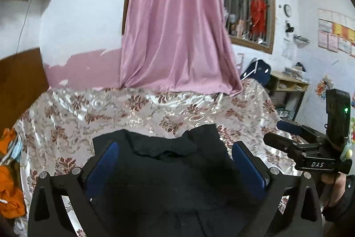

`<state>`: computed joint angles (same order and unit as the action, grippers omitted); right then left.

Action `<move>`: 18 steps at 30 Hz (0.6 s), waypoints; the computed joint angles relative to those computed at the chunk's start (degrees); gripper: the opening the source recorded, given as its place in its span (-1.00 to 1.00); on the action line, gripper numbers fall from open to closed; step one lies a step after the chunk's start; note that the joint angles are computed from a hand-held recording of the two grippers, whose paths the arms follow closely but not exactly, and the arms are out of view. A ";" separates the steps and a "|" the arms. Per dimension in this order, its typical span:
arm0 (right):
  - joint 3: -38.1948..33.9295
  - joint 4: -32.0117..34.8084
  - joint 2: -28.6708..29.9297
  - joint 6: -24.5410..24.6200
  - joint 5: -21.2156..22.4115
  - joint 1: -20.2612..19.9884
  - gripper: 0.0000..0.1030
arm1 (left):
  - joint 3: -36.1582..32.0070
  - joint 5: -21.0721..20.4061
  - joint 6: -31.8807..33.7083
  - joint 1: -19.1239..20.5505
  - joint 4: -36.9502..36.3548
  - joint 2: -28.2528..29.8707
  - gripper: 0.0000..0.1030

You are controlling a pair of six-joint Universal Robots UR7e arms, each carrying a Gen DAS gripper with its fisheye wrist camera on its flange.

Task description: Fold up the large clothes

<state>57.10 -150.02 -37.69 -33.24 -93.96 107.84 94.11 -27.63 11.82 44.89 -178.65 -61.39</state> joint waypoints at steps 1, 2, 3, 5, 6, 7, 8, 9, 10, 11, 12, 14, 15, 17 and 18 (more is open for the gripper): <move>2.32 -1.04 -1.68 -0.30 0.63 0.16 0.81 | 0.96 0.92 0.56 -0.81 -1.35 -0.08 0.99; 4.13 -1.84 -3.01 -0.48 1.08 0.24 0.81 | 2.03 1.99 0.57 -1.65 -1.97 -0.40 0.99; 6.06 -2.81 -4.41 -0.59 1.31 0.32 0.81 | 2.86 2.99 0.23 -2.43 -1.86 -0.60 0.99; 9.72 -3.89 -7.30 -0.89 1.14 0.52 0.81 | 4.70 5.43 0.76 -4.15 -2.84 -0.95 0.99; 10.99 -4.13 -8.30 -1.15 1.08 0.62 0.81 | 5.52 6.35 1.26 -4.89 -3.86 -1.03 0.99; 12.51 -4.42 -9.60 -1.67 1.08 0.62 0.81 | 6.61 7.37 2.06 -5.82 -5.44 -1.22 0.99; 13.50 -4.75 -10.31 -1.95 0.98 0.71 0.81 | 7.91 8.38 2.31 -6.77 -6.73 -1.54 0.99; 14.63 -4.90 -11.26 -2.22 0.86 0.79 0.81 | 9.06 9.15 1.30 -7.58 -6.43 -2.03 0.99; 15.85 -4.94 -12.33 -2.58 0.96 0.71 0.81 | 10.23 9.96 -0.18 -8.44 -5.56 -2.65 0.99; 16.84 -5.07 -13.08 -2.72 1.08 0.70 0.81 | 11.41 10.70 -1.57 -9.14 -4.68 -3.25 0.99; 17.75 -5.02 -13.84 -2.86 1.05 0.69 0.81 | 12.65 11.54 -2.44 -9.91 -4.50 -3.73 0.99; 19.53 -4.83 -15.32 -3.21 0.92 0.81 0.81 | 14.50 13.14 -3.02 -11.22 -5.20 -4.13 0.99; 20.52 -4.99 -16.05 -3.58 0.99 0.84 0.81 | 15.40 13.81 -3.73 -11.77 -5.03 -4.45 0.99; 22.63 -5.49 -17.47 -4.31 1.14 0.92 0.81 | 17.34 14.83 -5.60 -12.76 -4.10 -5.24 0.99; 23.53 -5.76 -18.03 -4.54 1.24 0.99 0.81 | 18.25 15.44 -6.56 -13.22 -3.37 -5.56 0.99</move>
<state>80.63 -155.78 -55.72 -37.78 -92.71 108.83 112.35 -12.19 5.26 31.67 -182.01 -66.95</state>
